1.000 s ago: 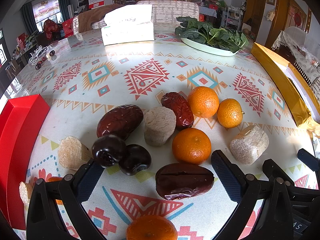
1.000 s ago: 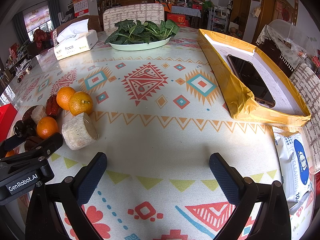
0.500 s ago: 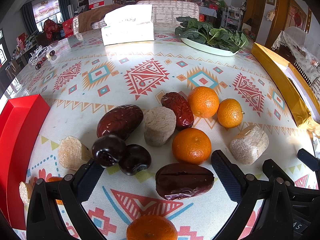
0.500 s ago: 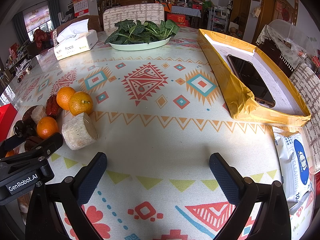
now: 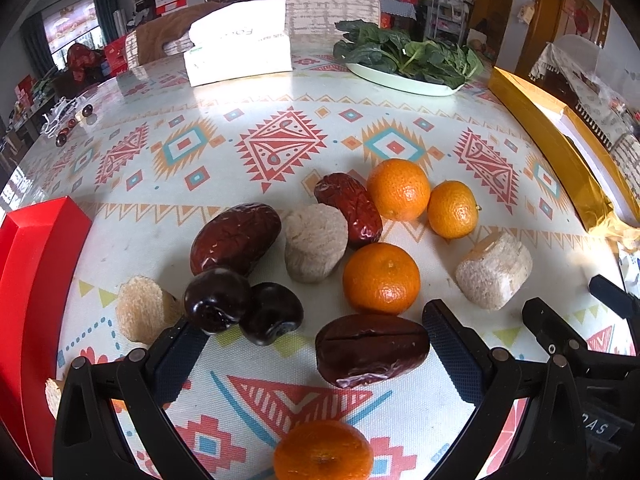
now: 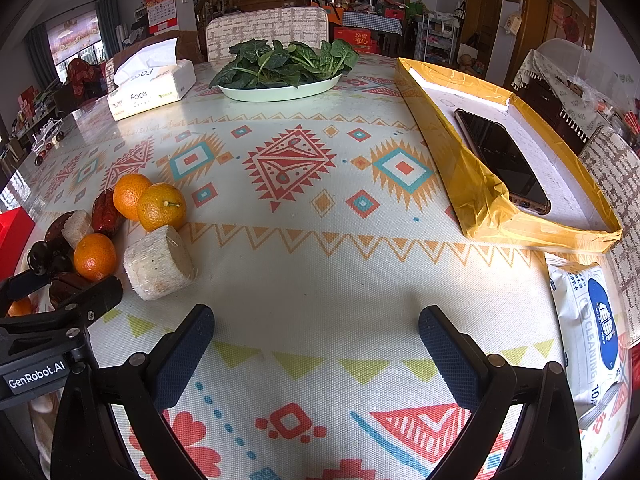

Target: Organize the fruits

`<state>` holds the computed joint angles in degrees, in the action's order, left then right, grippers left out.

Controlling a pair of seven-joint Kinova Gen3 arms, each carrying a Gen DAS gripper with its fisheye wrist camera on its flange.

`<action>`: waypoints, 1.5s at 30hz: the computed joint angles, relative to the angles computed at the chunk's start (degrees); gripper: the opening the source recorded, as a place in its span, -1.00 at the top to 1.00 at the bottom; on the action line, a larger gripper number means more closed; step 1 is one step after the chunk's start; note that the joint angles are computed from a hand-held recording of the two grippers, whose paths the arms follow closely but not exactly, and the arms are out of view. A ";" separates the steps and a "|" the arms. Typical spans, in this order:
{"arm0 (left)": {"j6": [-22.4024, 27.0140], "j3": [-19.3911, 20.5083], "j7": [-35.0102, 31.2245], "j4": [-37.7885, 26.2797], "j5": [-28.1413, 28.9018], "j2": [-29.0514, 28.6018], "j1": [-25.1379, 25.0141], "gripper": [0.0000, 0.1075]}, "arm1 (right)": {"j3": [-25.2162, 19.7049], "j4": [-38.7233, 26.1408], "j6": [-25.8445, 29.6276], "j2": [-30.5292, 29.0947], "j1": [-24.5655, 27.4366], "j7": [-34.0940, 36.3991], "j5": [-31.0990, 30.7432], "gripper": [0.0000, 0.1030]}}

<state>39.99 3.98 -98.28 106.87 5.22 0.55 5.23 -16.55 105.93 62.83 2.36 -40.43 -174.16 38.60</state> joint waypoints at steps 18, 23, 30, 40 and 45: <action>-0.05 -13.67 -9.82 1.38 9.43 -2.45 8.88 -0.81 | 1.07 5.63 -12.23 -8.53 5.28 -6.78 -5.72 -1.00; -3.61 -26.94 -21.47 5.22 20.08 -13.23 15.84 -0.78 | -8.78 3.28 -2.14 -9.50 4.93 -14.08 5.66 -1.00; -7.10 -43.01 -37.78 7.77 30.91 -26.77 23.02 -0.92 | -24.18 1.85 11.49 -7.10 3.97 -21.97 21.74 -1.00; 0.28 -36.44 -50.22 8.37 39.44 -17.10 0.19 -0.92 | -8.07 -2.25 -4.96 -0.43 -5.25 -9.04 11.36 -0.96; 11.93 -42.74 -53.17 5.35 42.67 -9.89 0.34 -0.43 | -4.39 -2.54 -12.21 1.26 -6.77 -3.58 6.73 -0.80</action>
<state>51.92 -38.76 -151.45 112.23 47.88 -9.34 5.57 -20.94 103.38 50.62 3.62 -47.20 -177.74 45.33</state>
